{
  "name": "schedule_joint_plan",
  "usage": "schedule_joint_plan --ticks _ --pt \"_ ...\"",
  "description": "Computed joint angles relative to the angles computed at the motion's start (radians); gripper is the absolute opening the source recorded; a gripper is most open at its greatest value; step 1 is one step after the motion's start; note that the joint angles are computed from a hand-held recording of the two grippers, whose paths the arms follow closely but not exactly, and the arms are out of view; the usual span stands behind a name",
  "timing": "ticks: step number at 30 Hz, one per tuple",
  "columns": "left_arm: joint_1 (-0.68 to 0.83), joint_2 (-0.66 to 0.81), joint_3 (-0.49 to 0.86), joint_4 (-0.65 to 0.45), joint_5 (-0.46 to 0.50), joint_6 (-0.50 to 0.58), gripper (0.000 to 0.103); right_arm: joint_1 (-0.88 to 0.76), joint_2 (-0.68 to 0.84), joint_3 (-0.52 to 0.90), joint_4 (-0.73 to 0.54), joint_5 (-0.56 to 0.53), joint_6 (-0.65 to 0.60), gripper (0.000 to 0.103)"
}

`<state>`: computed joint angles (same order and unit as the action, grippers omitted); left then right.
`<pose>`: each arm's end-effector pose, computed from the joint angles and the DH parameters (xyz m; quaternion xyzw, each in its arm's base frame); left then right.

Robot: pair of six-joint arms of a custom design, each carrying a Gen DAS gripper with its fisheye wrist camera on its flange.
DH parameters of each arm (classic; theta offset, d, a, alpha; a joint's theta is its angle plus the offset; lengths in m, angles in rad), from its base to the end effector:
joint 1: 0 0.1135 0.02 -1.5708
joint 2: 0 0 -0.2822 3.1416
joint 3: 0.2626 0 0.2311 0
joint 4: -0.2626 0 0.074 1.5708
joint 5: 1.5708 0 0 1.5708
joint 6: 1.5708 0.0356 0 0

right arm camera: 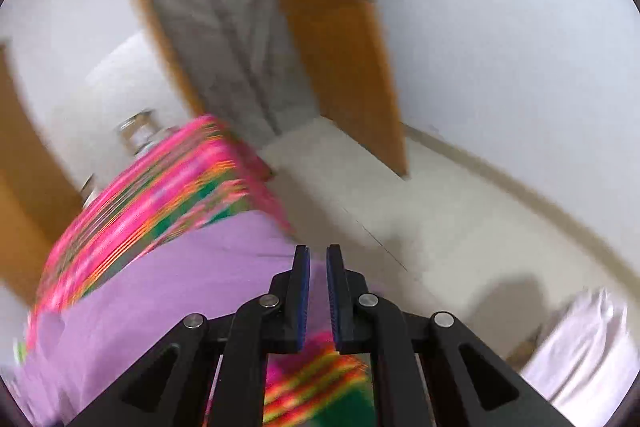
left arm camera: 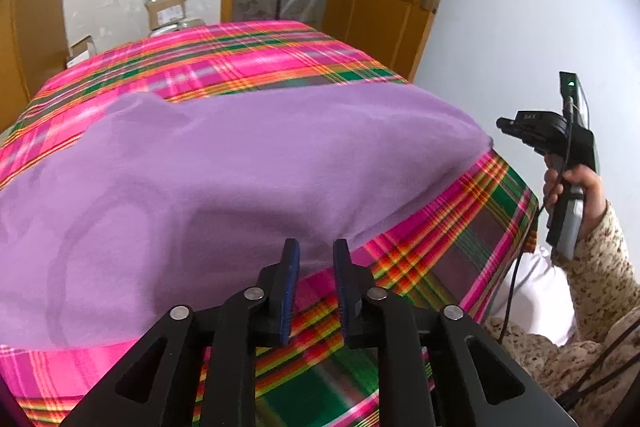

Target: Fold clothes

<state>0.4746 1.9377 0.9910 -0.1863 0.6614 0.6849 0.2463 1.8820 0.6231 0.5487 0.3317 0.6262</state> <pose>0.3156 0.1376 0.1384 0.1670 0.9107 -0.1527 0.3455 0.3070 0.0652 0.1180 0.2369 0.8672 0.0378 0.4363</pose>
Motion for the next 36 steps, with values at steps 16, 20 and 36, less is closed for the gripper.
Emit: schedule_joint_plan --ticks 16,20,36 --pt "0.220 0.194 0.272 0.017 -0.055 -0.181 0.019 0.250 0.220 0.365 -0.215 -0.340 -0.341 0.010" --pt "0.231 0.237 0.310 0.025 -0.080 -0.199 0.019 0.287 0.223 0.363 -0.213 -0.405 -0.395 0.010" --pt "0.260 0.355 0.510 -0.032 -0.068 -0.293 0.019 0.315 0.153 0.453 -0.392 -0.473 -0.591 0.010"
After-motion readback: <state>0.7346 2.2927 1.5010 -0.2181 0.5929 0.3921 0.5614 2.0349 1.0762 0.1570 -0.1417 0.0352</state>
